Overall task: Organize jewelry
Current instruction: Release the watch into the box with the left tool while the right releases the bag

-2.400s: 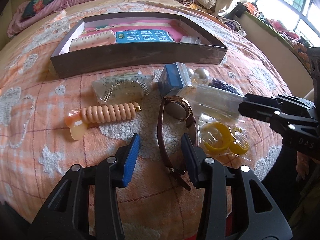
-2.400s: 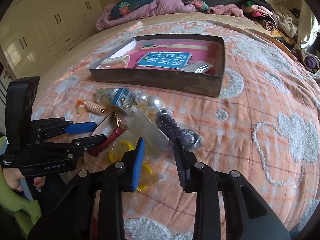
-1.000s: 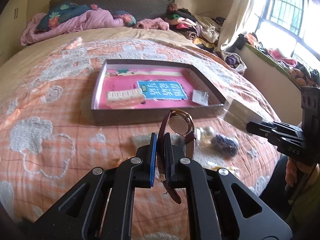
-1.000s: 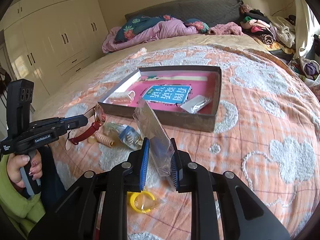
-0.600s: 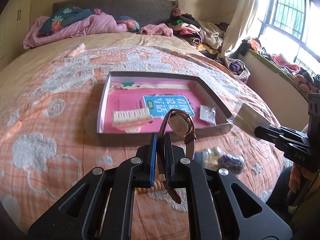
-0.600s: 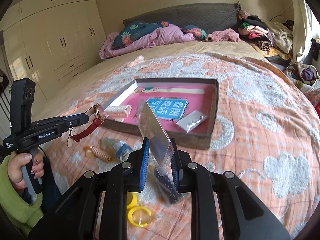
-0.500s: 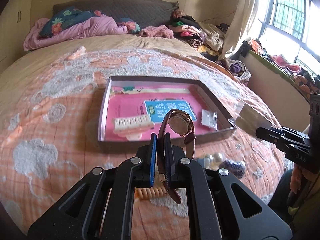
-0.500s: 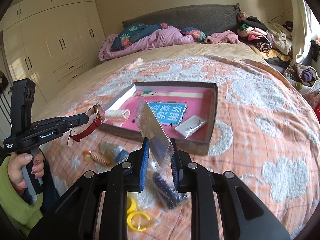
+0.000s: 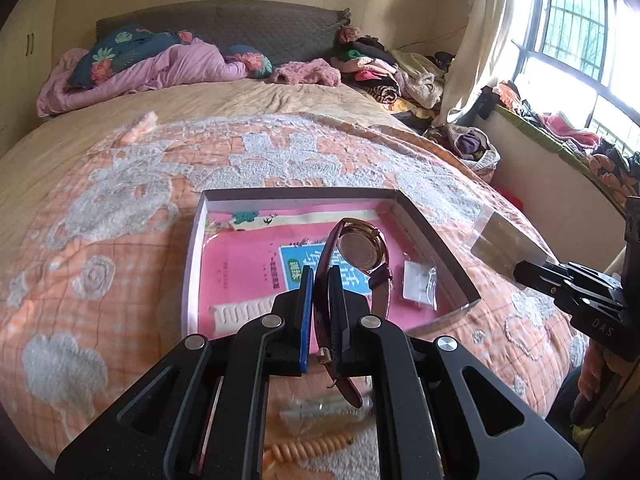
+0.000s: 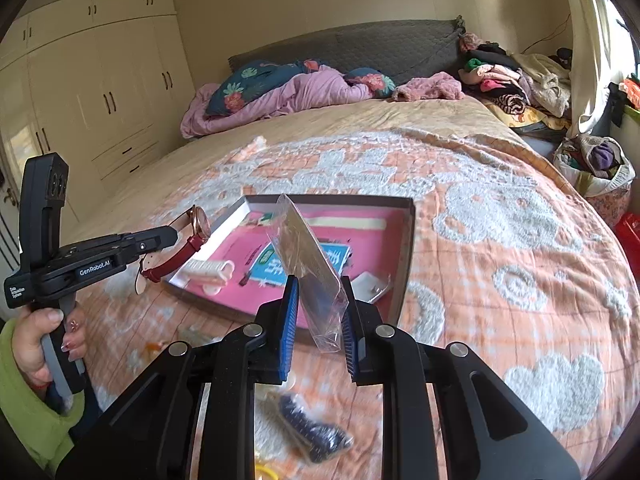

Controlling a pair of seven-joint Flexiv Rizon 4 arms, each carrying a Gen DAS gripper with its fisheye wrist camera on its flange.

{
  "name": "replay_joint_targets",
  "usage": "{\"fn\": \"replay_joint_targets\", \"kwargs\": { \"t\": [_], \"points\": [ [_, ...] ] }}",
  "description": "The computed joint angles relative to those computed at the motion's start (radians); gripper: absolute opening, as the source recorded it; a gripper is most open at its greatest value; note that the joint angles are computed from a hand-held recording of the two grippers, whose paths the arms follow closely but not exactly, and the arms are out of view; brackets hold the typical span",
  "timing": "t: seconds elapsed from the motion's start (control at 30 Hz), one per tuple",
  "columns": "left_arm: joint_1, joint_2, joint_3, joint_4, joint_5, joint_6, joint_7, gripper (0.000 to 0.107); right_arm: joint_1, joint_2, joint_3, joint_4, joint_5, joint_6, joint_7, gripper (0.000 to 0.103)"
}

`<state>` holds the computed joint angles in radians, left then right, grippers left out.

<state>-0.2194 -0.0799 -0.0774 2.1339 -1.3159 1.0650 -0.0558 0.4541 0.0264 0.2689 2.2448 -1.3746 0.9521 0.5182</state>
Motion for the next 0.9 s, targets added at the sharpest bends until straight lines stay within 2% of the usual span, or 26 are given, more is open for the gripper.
{"fn": "replay_joint_targets", "kwargs": {
  "t": [0.57, 0.9],
  "points": [
    [0.003, -0.103, -0.047, -0.07, 0.103, 0.0, -0.094, 0.002, -0.031, -0.054, -0.04, -0.043, 0.03, -0.007, -0.037, 0.019],
    [0.005, -0.14, -0.068, -0.066, 0.146, -0.007, -0.098, 0.003, -0.037, -0.104, -0.064, -0.06, 0.063, 0.003, -0.06, 0.019]
  ]
}}
